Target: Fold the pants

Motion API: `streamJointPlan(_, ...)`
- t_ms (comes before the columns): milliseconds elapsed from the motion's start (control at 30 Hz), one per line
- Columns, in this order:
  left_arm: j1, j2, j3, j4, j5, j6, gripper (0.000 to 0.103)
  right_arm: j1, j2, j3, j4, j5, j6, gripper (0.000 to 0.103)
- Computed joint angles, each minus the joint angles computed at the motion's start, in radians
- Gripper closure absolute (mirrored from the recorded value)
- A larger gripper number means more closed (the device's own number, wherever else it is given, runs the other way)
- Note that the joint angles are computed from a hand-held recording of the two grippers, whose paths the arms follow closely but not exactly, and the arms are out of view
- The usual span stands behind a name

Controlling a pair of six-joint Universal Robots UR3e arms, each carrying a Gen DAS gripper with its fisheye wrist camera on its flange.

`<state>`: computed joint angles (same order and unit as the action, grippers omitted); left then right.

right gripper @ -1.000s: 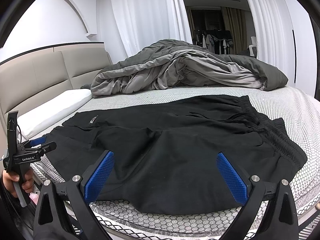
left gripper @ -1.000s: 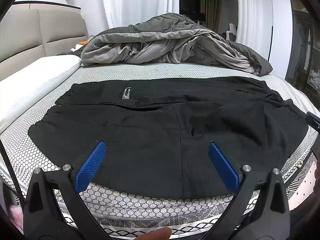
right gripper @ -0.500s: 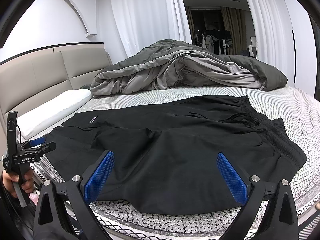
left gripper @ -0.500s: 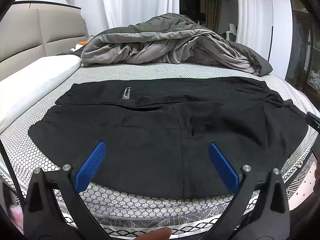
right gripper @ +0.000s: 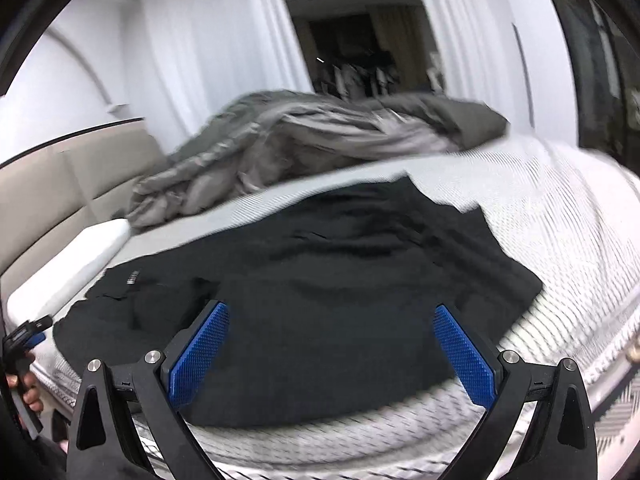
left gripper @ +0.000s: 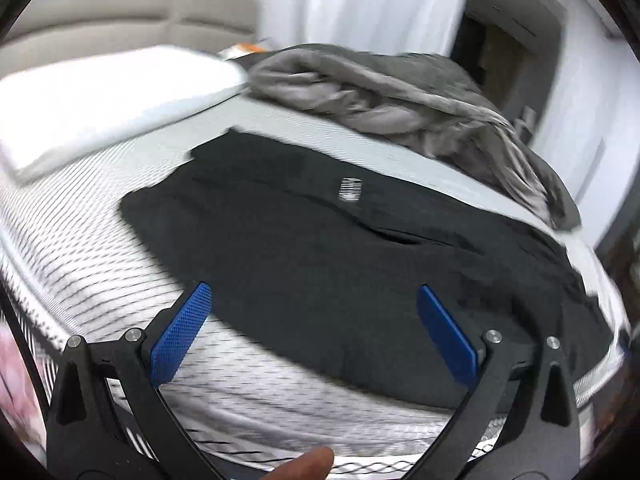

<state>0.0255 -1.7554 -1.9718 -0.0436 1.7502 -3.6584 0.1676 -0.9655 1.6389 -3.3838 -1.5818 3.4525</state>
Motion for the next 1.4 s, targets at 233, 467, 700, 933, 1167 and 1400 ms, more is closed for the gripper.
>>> streamJointPlan(233, 0.306, 0.113, -0.215, 0.013, -0.309, 0.001, 0.036, -0.144, -0.061, 0.151, -0.009, 0.161, 0.099, 0.0)
streamJointPlan(467, 0.372, -0.083, 0.077, -0.184, -0.311, -0.005, 0.06, -0.174, -0.037, 0.126, 0.04, 0.252, 0.108, 0.0)
streamJointPlan(700, 0.389, -0.108, 0.102, -0.097, -0.191, -0.095, 0.103, -0.212, -0.058, 0.197, 0.007, 0.226, 0.152, 0.0)
streamJointPlan(933, 0.418, -0.021, 0.002, -0.071, -0.177, -0.051, 0.103, -0.33, 0.041, 0.133, -0.042, 0.427, 0.279, 0.019)
streamJointPlan(1167, 0.431, 0.079, -0.132, -0.068, -0.219, -0.05, 0.103, -0.297, 0.09, -0.014, 0.041, 0.314, 0.309, 0.088)
streamJointPlan(1400, 0.47, 0.106, -0.205, -0.105, -0.306, -0.011, 0.096, -0.327, -0.023, 0.178, 0.036, 0.28, 0.291, 0.074)
